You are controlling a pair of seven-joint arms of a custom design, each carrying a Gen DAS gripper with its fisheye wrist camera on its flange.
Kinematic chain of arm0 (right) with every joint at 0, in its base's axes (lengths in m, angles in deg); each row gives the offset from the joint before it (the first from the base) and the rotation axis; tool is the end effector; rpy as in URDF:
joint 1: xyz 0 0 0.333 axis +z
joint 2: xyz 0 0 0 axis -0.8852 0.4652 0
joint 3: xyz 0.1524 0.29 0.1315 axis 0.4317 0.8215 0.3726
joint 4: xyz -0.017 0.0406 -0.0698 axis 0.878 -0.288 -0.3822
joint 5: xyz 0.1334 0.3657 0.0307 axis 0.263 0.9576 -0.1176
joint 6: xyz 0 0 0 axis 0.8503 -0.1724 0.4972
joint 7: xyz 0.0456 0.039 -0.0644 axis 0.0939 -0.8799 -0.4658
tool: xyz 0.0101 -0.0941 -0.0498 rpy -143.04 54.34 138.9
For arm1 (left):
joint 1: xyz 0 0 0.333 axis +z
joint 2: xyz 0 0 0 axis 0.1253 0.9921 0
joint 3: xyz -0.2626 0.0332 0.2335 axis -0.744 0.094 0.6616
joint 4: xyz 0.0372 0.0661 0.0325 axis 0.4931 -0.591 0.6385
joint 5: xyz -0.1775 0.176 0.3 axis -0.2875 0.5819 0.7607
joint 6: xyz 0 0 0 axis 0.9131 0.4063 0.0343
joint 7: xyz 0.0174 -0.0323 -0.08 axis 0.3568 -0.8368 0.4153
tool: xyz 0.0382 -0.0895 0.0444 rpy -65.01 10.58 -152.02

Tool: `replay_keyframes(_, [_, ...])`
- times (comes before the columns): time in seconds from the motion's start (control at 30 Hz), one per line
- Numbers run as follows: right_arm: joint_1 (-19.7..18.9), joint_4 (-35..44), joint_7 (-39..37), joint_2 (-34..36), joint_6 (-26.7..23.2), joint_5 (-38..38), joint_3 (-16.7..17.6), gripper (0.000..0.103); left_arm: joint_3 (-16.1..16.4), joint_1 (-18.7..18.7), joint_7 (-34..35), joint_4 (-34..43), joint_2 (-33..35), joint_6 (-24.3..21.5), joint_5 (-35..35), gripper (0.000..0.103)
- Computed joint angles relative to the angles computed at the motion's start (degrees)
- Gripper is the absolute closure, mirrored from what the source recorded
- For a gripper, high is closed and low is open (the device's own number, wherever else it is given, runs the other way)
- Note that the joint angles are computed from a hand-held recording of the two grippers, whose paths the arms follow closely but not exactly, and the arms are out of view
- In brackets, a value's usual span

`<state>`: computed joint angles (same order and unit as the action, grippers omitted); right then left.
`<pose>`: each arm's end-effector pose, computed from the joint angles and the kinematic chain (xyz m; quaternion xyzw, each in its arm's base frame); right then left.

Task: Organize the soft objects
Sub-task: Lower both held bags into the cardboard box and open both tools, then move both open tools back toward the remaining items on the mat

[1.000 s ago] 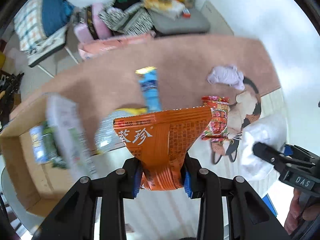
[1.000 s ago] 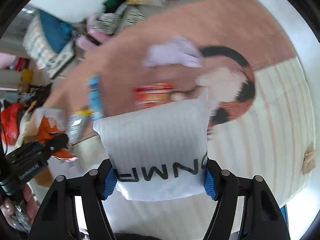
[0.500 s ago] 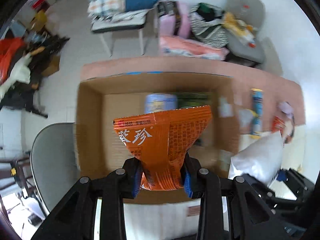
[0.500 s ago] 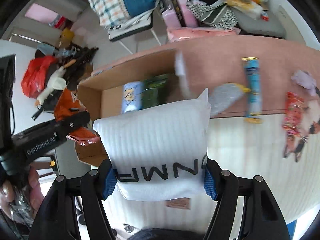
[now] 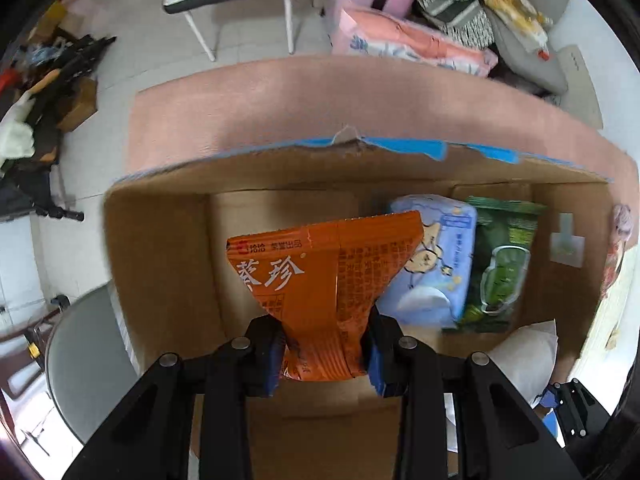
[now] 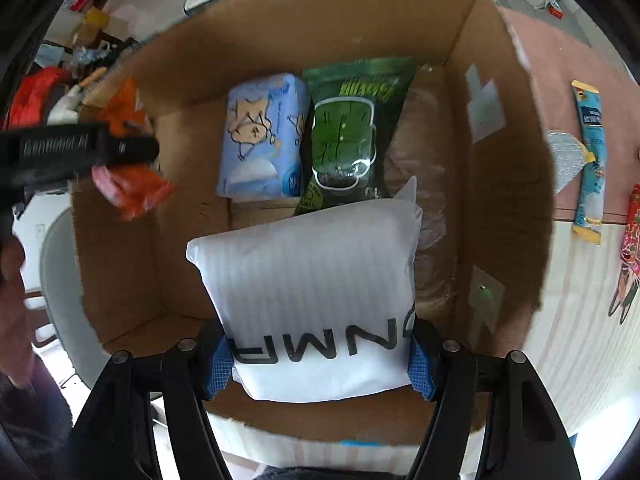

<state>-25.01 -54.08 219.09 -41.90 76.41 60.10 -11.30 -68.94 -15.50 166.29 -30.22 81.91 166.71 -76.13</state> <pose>0.4714 0.5335 0.4602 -0.5271 0.8414 0.1181 0.0192 0.6202 -0.3649 0.4607 0.5132 -0.8526 -0.0562 0.0810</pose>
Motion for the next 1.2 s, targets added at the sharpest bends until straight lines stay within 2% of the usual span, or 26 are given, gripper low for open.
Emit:
replay_keyframes(0.2, [0.48, 3.56, 0.79, 3.47, -2.41, 0.53, 0.03, 0.030, -0.03, -0.65, 1.66, 6.37, 5.57, -4.22, -0.26, 0.070])
replay_keyframes(0.33, [-1.10, 2.75, -1.61, 3.67, -2.21, 3.51, 0.75, 0.024, 0.42, -0.43, -0.36, 10.09, 7.96, -8.06, -1.74, 0.053])
replay_keyframes(0.43, [-0.57, 3.56, -1.06, 3.62, -2.54, 3.10, 0.36, 0.014, 0.53, -0.10, -1.12, 9.27, 6.71, -7.24, -2.13, 0.037])
replay_keyframes(0.53, [0.28, 4.58, 0.70, 2.78, -3.58, 1.36, -0.36, 0.006, 0.41, 0.67, -0.99, 5.68, 3.24, -4.66, -2.40, 0.023])
replay_keyframes(0.6, [1.00, 5.24, 2.32, 1.88, -4.38, -0.38, -0.93, 0.000, 0.32, 0.97, -0.63, 2.67, 0.23, -2.80, -2.00, 0.020])
replay_keyframes(0.7, [2.33, 8.23, 3.86, 1.43, -7.97, -3.93, -1.55, 0.000, 0.22, 1.73, -0.59, -4.02, -5.74, 1.49, -1.64, 0.016])
replay_keyframes(0.77, [3.42, 10.31, 4.70, 1.38, -10.32, -6.38, -1.92, 0.000, -0.15, 2.64, 0.13, -9.58, -10.40, 4.96, -1.82, 0.007])
replay_keyframes(0.97, [6.12, 13.90, 6.25, -0.31, -15.57, -11.60, -2.39, 0.000, -1.11, 5.54, 0.71, -23.81, -22.86, 13.01, -4.30, 0.002])
replay_keyframes(1.2, [9.88, 14.50, 9.42, -2.88, -19.07, -17.90, -2.40, 0.000, -2.35, 7.07, 0.35, -33.15, -33.10, 19.07, -5.13, 0.001])
